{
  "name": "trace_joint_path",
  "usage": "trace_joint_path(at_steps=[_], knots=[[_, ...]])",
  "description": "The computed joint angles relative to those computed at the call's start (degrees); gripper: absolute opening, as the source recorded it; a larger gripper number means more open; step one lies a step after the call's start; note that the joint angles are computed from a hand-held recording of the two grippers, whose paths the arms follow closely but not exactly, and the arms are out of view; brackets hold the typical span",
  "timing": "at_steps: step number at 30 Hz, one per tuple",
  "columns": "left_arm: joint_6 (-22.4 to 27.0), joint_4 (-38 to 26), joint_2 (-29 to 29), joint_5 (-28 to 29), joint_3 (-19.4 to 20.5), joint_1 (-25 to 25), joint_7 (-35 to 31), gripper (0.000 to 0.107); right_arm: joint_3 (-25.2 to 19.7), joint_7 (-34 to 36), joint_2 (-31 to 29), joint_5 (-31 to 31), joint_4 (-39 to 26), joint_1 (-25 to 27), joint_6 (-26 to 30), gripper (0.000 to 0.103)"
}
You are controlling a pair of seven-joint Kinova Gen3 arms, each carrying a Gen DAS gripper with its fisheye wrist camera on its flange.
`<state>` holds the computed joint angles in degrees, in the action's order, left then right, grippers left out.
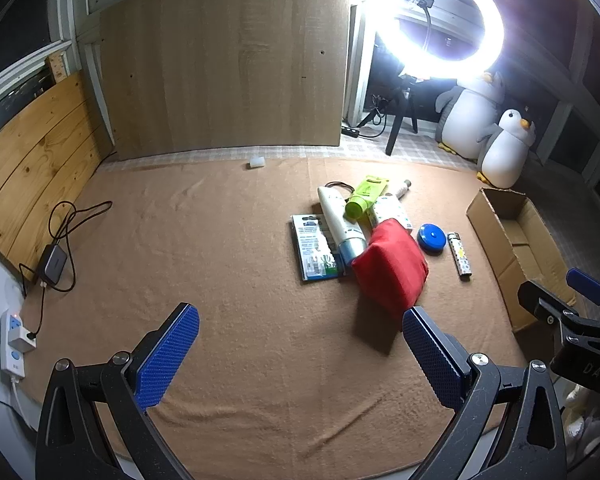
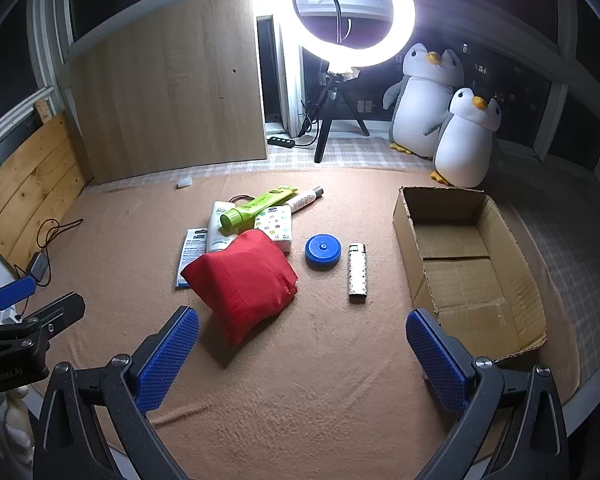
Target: Organize objects
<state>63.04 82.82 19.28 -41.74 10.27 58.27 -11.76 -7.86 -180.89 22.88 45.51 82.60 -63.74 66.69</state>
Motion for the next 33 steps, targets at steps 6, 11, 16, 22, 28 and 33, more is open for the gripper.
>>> trace_joint_path(at_steps=[6,11,16,22,28,33], knots=[[-0.01,-0.33,0.13,0.15,-0.08,-0.09,-0.33,0.103,-0.01,-0.08,-0.01,0.07,0.09,-0.02,0.02,0.102],[0.25,-1.34,0.76,0.29,-0.22,-0.06,-0.95,0.103,-0.03,-0.08,0.00,0.10,0.11,-0.02,0.01,0.102],[0.44,-1.87,1.02,0.54,-0.54,0.13,-1.27,0.103,-0.08,0.11,-0.08,-0.09,0.26,0.16,-0.22,0.102],[0.08,-1.81,1.04,0.89,-0.83,-0.20,-1.61,0.103,-0.04,0.20,-0.08,-0.13,0.26,0.27,-0.35,0.102],[-0.01,-1.68,0.98,0.89,-0.87,-0.22,-1.58,0.103,-0.01,0.37,0.00,-0.25,0.32,0.47,-0.75,0.102],[-0.06,-1.64,0.95,0.91,-0.85,-0.25,-1.60,0.103,0.12,0.58,0.15,-0.48,0.13,0.59,-0.89,0.102]])
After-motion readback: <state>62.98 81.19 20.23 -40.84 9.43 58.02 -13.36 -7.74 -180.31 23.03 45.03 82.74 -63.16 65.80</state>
